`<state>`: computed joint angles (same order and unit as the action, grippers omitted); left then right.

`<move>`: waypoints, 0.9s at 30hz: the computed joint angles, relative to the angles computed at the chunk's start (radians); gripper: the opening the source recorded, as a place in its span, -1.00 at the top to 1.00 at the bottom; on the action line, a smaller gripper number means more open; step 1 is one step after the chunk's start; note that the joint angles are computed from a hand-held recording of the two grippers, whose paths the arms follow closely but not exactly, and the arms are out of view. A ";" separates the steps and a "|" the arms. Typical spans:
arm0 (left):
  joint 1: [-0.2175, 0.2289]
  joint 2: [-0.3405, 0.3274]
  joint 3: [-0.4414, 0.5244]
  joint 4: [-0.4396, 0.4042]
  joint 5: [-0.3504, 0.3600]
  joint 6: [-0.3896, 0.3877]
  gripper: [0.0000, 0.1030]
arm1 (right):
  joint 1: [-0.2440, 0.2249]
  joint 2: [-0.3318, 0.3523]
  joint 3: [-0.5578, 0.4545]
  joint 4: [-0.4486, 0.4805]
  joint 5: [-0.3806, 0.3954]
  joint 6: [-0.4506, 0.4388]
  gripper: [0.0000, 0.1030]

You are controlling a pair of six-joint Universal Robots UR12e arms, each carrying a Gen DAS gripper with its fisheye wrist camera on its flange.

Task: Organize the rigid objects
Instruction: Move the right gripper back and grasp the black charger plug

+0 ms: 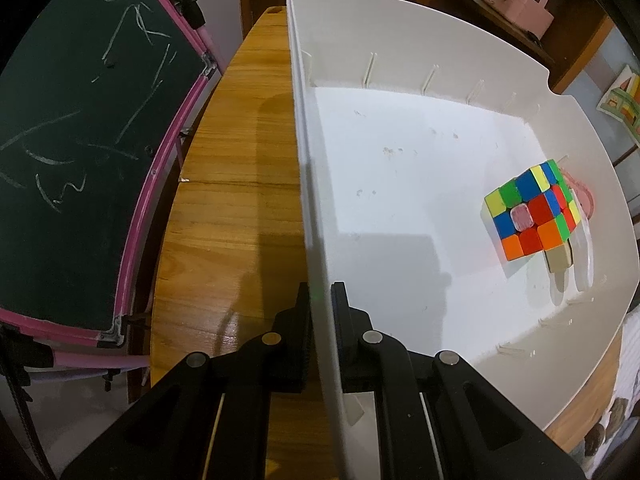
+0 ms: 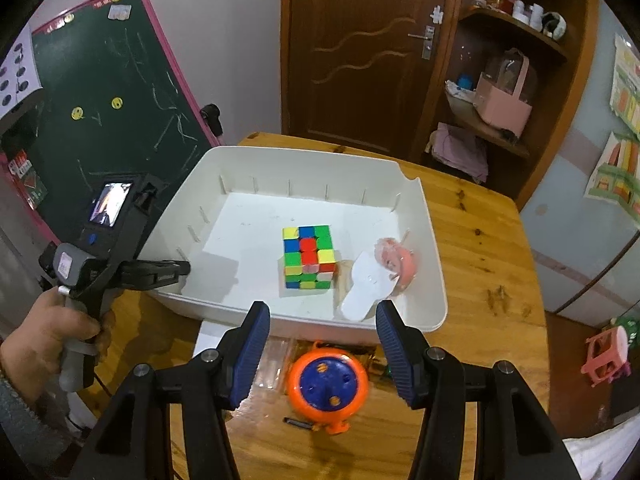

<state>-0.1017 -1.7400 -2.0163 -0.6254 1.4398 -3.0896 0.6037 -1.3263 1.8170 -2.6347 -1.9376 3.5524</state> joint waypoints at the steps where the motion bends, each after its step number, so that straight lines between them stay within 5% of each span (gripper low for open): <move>1: 0.000 0.000 0.001 -0.003 0.000 0.001 0.82 | 0.002 0.000 0.009 -0.016 0.008 -0.001 -0.09; 18: -0.010 -0.003 0.011 -0.028 0.016 0.032 0.82 | -0.007 0.024 0.072 -0.130 0.250 -0.207 -0.09; 27: -0.008 0.004 0.002 -0.026 0.013 0.025 0.82 | -0.002 0.068 0.049 -0.056 0.394 -0.382 -0.09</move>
<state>-0.1093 -1.7358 -2.0142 -0.6512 1.4526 -3.0650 0.6018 -1.2587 1.8661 -2.6907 -1.5432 3.1706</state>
